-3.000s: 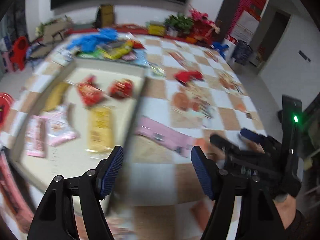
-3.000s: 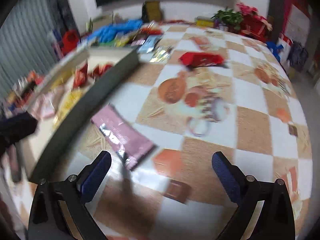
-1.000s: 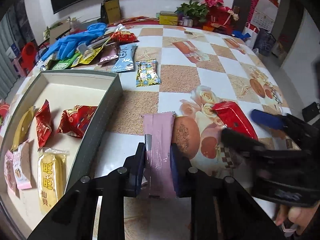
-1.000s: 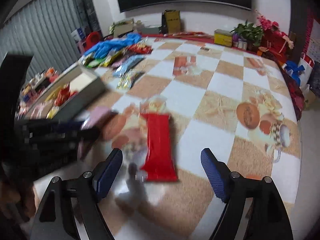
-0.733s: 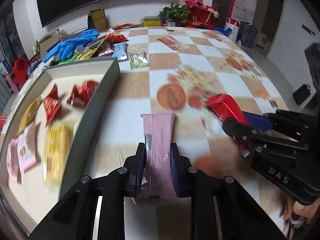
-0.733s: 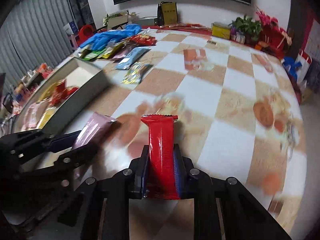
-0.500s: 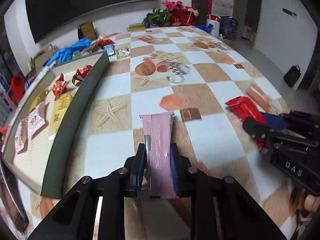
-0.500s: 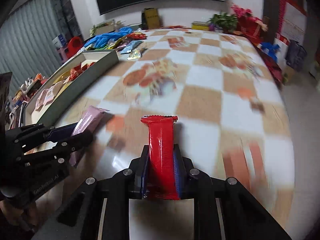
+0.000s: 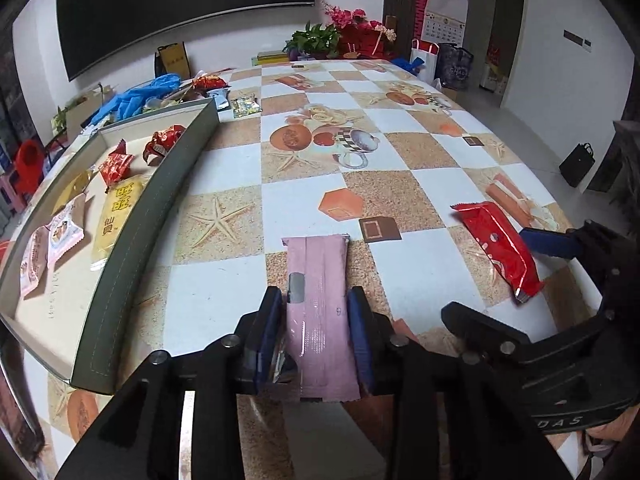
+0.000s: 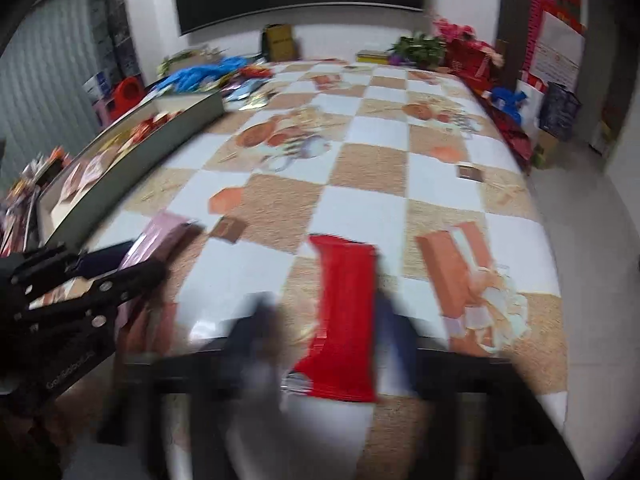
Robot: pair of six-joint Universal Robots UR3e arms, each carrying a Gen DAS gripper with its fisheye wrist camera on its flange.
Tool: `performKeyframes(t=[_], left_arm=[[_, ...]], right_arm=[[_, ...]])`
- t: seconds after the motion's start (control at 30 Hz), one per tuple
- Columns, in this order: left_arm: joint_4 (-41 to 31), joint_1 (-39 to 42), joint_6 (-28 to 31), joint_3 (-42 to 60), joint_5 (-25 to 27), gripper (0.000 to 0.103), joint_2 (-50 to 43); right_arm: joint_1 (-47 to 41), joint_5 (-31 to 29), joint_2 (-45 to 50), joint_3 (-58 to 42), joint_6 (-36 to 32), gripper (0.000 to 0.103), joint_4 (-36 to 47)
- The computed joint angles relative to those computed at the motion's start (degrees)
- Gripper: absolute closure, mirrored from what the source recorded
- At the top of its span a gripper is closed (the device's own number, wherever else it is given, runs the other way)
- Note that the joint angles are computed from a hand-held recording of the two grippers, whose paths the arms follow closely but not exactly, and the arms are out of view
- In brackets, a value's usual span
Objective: Organize snacks
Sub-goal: 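Lower the red bar onto the table and open the right gripper, then lower the pink bar onto the table and open the left gripper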
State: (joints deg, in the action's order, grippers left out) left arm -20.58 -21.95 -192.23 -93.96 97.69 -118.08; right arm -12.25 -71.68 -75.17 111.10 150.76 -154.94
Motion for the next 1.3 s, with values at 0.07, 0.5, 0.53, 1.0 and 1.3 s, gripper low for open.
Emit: performKeyframes(t=[0.07, 0.5, 0.53, 1.0, 1.3], left_arm=[[-0.31, 0.20, -0.20, 0.44, -0.14, 0.055, -0.26], [-6.96, 1.67, -5.52, 3.23, 2.82, 0.001, -1.06], [-6.71, 1.77, -5.37, 2.90, 2.64, 0.001, -0.90], [-6.67, 1.80, -5.40, 2.77, 2.63, 0.001, -0.81], [-6.62, 1.81, -5.40, 2.70, 2.60, 0.001, -0.78]], right_arm=[[0.15, 0.12, 0.13, 0.50, -0.33, 0.000, -0.81], [-0.17, -1.09, 0.37, 0.62, 1.44, 0.000, -1.99], [-0.28, -0.98, 0.36, 0.55, 1.36, 0.000, -1.86], [-0.11, -1.07, 0.52, 0.42, 1.54, 0.000, -1.96], [-0.12, -1.07, 0.54, 0.46, 1.53, 0.000, -2.03]])
